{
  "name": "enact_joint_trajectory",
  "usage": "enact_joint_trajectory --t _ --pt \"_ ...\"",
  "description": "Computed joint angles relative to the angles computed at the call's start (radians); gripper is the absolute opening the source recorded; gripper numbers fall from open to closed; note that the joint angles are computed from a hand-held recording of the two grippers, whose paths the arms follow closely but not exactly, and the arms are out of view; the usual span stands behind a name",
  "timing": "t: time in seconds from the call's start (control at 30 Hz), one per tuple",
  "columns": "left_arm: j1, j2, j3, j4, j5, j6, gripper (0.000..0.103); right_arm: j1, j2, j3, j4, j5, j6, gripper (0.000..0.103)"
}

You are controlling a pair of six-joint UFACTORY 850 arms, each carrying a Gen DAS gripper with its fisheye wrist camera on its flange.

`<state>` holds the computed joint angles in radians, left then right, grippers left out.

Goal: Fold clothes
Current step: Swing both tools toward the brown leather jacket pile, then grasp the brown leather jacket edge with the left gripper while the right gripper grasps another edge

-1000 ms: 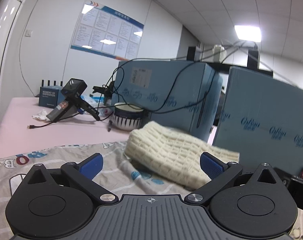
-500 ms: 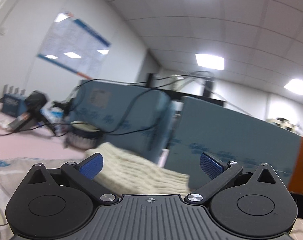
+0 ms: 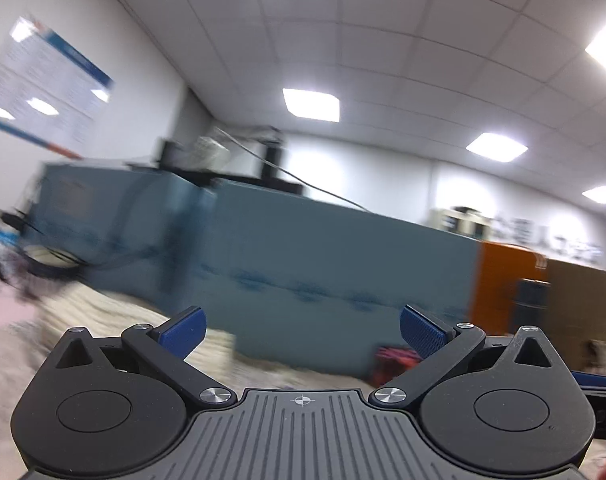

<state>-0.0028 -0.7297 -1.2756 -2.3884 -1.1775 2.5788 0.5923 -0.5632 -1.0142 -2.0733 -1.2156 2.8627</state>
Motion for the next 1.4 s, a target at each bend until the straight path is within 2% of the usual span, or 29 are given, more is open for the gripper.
enact_joint_trajectory --t 0.2,0.33,0.43,0.5,0.6,0.73,0.8,0.93,1.13,1.17,1.23,1.3,1.4 --pt "-0.040 -0.022 -0.088 0.244 0.023 -0.155 0.103 -0.004 0.067 0.127 0.189 -0.126 -0.033 0.103" --pt "-0.082 -0.065 -0.216 0.489 0.046 -0.434 0.103 -0.038 0.108 0.197 0.378 -0.197 -0.097 0.103" --pt "-0.120 -0.129 -0.355 0.686 0.020 -0.694 0.103 -0.075 0.154 0.265 0.470 -0.176 -0.148 0.103" --pt "-0.150 -0.191 -0.466 0.810 -0.038 -0.884 0.103 -0.096 0.187 0.307 0.526 -0.141 -0.195 0.103" --pt "-0.201 -0.271 -0.588 0.920 -0.126 -1.100 0.103 -0.136 0.201 0.330 0.576 -0.099 -0.262 0.103" --pt "-0.262 -0.345 -0.664 0.973 -0.224 -1.277 0.102 -0.206 0.196 0.343 0.614 -0.037 -0.367 0.103" --pt "-0.292 -0.368 -0.676 0.975 -0.257 -1.363 0.102 -0.234 0.193 0.348 0.602 -0.022 -0.352 0.103" --pt "-0.345 -0.401 -0.704 0.953 -0.247 -1.511 0.102 -0.277 0.224 0.373 0.538 -0.005 -0.276 0.103" --pt "-0.399 -0.429 -0.731 0.891 -0.228 -1.493 0.100 -0.310 0.233 0.366 0.459 -0.052 -0.232 0.102" --pt "-0.404 -0.430 -0.730 0.892 -0.226 -1.501 0.097 -0.318 0.228 0.365 0.454 -0.055 -0.220 0.096" --pt "-0.409 -0.405 -0.687 0.867 -0.217 -1.439 0.094 -0.322 0.221 0.380 0.437 -0.069 -0.135 0.059" --pt "-0.409 -0.372 -0.629 0.818 -0.234 -1.329 0.089 -0.327 0.236 0.410 0.413 -0.068 -0.025 0.048" --pt "-0.413 -0.348 -0.586 0.771 -0.293 -1.209 0.088 -0.327 0.254 0.451 0.393 -0.102 0.136 0.036"
